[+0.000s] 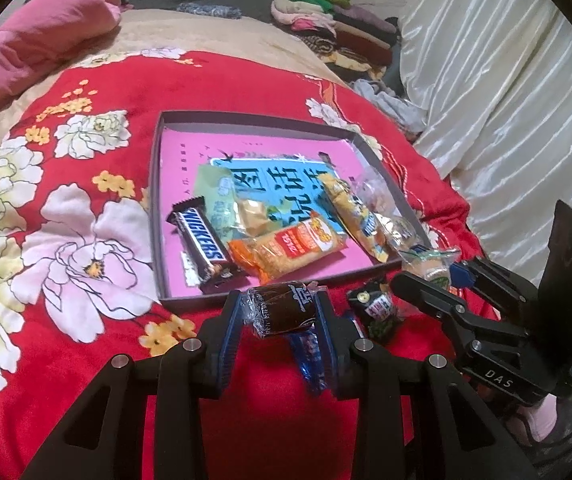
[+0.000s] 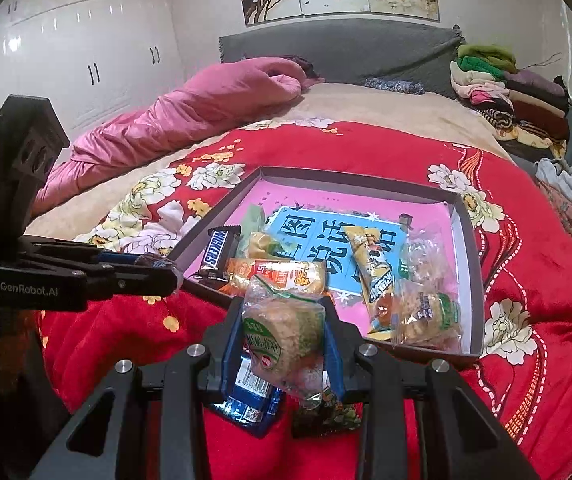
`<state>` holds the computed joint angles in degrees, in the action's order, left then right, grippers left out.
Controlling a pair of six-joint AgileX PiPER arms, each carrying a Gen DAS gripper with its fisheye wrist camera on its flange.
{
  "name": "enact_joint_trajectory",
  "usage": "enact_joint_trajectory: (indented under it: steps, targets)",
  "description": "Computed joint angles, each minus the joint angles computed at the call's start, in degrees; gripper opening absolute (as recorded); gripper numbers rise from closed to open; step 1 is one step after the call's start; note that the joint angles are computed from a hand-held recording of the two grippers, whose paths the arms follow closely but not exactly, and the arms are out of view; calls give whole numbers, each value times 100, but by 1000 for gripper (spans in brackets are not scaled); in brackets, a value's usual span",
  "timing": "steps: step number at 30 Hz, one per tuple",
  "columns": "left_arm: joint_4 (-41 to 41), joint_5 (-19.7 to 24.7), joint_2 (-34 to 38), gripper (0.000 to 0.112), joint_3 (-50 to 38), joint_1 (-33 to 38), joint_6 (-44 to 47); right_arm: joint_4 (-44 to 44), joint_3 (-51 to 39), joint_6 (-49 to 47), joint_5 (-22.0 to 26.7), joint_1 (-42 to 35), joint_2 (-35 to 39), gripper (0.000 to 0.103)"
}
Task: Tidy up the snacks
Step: 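Carry the dark chocolate over the tray with the left gripper while the right carries the pastry there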
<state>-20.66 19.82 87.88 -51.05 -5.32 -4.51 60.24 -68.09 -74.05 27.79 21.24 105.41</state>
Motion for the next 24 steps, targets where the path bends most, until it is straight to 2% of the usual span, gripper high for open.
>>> enact_joint_trajectory:
  steps: [14,24]
  targets:
    - [-241,-126,-54,36,50,540,240,244,-248,-105,44,-53,109,36]
    - [-16,-253,21,36,-9,711,-8,415,-474,-225,63,-50,213,36]
